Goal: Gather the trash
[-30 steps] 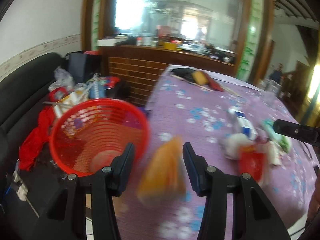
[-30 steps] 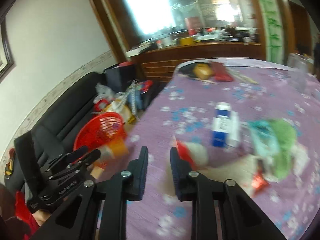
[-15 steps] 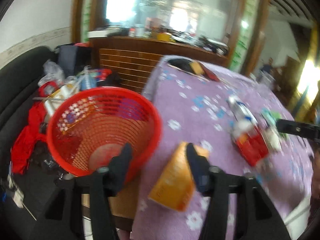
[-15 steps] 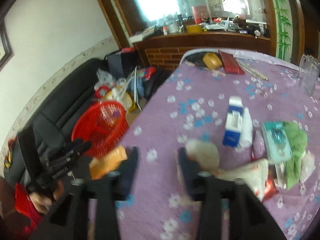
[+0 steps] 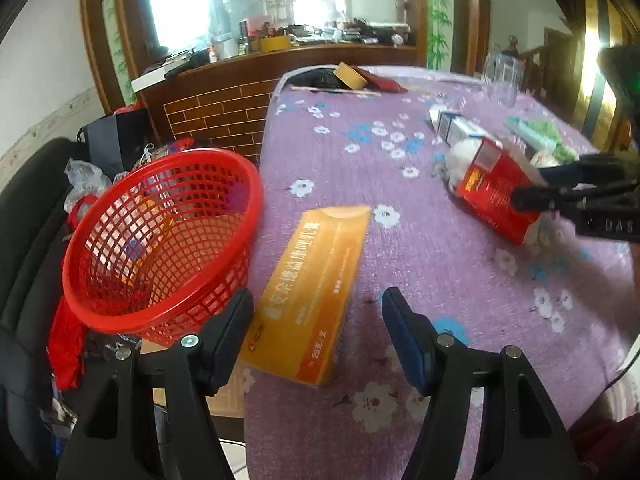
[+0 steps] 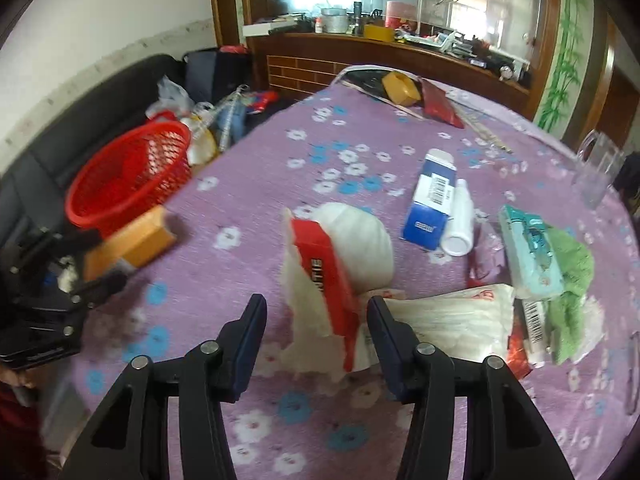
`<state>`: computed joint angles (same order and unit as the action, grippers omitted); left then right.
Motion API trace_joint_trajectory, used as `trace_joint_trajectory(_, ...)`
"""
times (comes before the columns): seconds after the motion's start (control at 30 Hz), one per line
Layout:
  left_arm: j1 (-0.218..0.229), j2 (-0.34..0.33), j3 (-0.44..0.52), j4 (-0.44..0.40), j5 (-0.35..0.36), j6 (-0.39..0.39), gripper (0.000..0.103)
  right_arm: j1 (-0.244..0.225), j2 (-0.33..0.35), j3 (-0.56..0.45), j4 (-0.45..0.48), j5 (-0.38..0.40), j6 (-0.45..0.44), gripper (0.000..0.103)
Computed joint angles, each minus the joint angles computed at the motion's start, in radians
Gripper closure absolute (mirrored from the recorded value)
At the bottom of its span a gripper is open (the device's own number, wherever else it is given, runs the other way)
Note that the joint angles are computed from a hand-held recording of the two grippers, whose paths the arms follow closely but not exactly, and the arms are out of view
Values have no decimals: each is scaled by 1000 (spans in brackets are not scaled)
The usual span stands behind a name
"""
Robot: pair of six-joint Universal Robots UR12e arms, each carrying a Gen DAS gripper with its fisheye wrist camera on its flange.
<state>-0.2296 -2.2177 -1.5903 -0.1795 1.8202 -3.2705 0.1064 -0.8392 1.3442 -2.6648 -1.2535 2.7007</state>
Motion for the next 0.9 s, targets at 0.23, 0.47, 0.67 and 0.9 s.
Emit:
trace_joint_trajectory(0.23, -20, -25, 34, -23, 87, 4, 43, -15, -1, 5, 1, 20, 22, 97)
trace_joint_trajectory(0.47, -27, -29, 42, -10, 117, -33, 55, -32, -20, 33, -3, 80, 42, 98)
trace_joint_trajectory(0.67, -34, -17, 27, 61, 120, -37, 55, -40, -35, 49, -16, 111, 55, 98)
trace_joint_trajectory(0.9, 6, 44, -30, 96, 116, -155, 54, -21, -40, 8, 5, 191, 70, 98)
